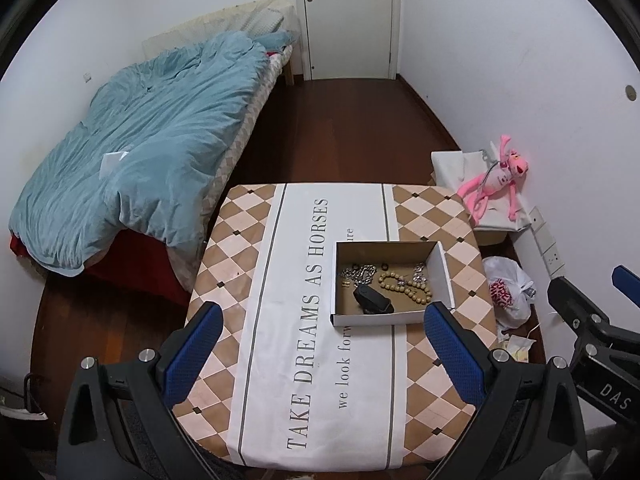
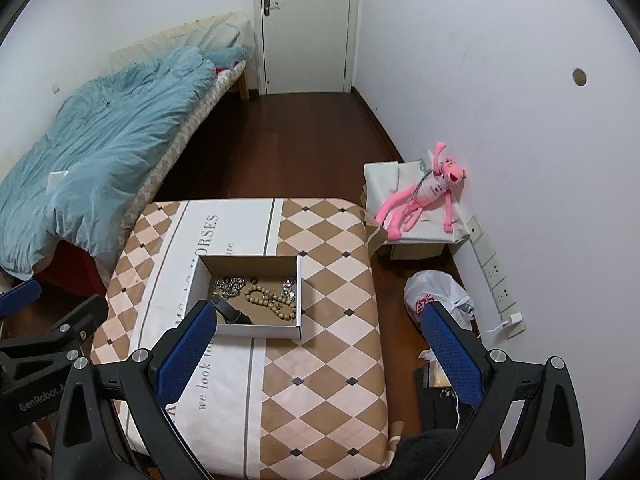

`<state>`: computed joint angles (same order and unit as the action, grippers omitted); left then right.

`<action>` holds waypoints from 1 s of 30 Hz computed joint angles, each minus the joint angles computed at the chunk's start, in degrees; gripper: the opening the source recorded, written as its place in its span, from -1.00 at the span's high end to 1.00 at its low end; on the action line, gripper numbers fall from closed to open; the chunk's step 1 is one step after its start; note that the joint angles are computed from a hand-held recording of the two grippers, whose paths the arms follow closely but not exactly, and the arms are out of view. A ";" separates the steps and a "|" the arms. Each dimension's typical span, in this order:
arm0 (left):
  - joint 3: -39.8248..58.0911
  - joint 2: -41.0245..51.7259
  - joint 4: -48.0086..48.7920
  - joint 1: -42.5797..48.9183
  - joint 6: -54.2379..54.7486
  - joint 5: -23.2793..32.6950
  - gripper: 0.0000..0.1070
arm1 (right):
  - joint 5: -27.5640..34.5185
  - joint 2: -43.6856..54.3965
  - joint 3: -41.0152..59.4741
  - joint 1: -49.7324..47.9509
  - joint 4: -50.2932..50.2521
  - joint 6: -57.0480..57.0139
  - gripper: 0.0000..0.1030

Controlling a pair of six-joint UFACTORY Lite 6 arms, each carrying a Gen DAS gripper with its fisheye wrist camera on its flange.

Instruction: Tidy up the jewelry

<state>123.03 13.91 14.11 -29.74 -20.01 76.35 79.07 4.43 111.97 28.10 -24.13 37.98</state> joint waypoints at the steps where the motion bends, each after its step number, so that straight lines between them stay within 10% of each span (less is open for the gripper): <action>1: 0.21 0.44 -0.15 0.15 0.12 -0.13 -0.92 | -0.35 0.16 -0.54 -0.39 0.28 -0.17 -1.00; 30: -2.64 2.45 -2.13 0.87 0.86 -2.55 -0.92 | -2.89 -0.29 -6.51 -3.66 3.20 -2.42 -1.00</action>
